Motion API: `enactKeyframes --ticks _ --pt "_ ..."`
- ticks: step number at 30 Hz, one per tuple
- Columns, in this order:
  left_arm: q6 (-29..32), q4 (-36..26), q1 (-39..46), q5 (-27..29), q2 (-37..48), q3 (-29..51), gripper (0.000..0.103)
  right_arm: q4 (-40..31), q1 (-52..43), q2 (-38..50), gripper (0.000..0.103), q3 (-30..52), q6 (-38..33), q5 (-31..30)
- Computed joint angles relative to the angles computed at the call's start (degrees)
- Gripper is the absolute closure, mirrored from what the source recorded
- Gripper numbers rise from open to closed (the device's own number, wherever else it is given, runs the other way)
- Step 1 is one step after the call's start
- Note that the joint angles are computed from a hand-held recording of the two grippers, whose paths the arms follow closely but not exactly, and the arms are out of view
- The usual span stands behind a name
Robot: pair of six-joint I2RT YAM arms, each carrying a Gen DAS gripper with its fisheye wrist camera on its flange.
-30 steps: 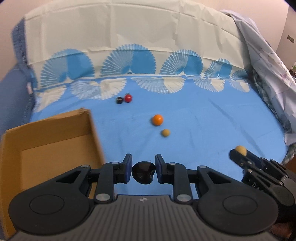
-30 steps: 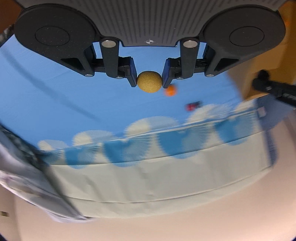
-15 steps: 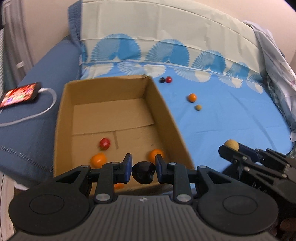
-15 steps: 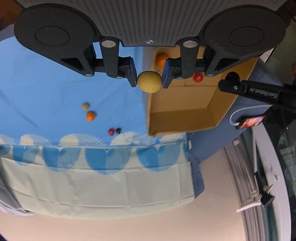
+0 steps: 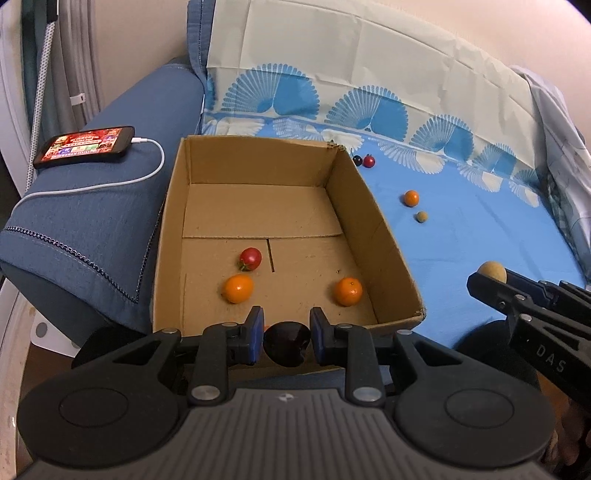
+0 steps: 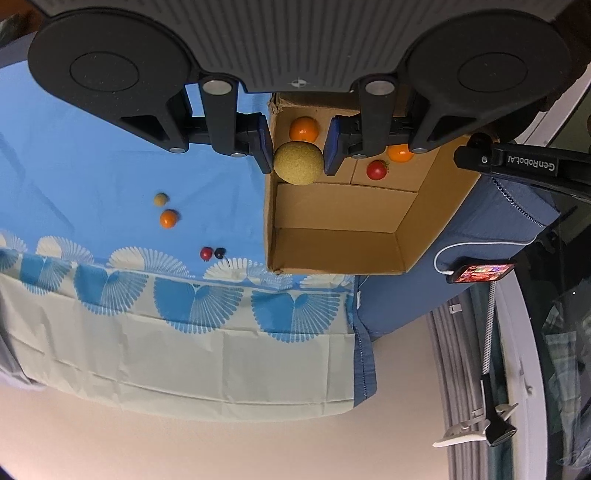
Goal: Organize fruits
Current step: 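Carry the dark cherry and tan ball over the cardboard box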
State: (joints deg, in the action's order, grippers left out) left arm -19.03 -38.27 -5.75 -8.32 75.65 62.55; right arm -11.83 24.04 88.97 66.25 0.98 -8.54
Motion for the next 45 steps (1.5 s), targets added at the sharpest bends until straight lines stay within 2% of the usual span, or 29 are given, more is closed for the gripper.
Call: enactKeyframes --ticks 24,35,45 --pt "-0.48 1.08 0.52 0.26 0.17 -0.38 0.073 -0.04 -0.1 -0.11 0.072 -0.28 -0.41 0.14" --pt "1.1 2.59 3.77 1.26 3.16 1.77 0.073 -0.19 1.01 3.83 0.072 2.95 -0.57 1.78" --pt "3.1 4.06 7.0 2.93 9.94 7.36 0.073 -1.28 2.54 11.24 0.072 10.22 -1.31 1.59"
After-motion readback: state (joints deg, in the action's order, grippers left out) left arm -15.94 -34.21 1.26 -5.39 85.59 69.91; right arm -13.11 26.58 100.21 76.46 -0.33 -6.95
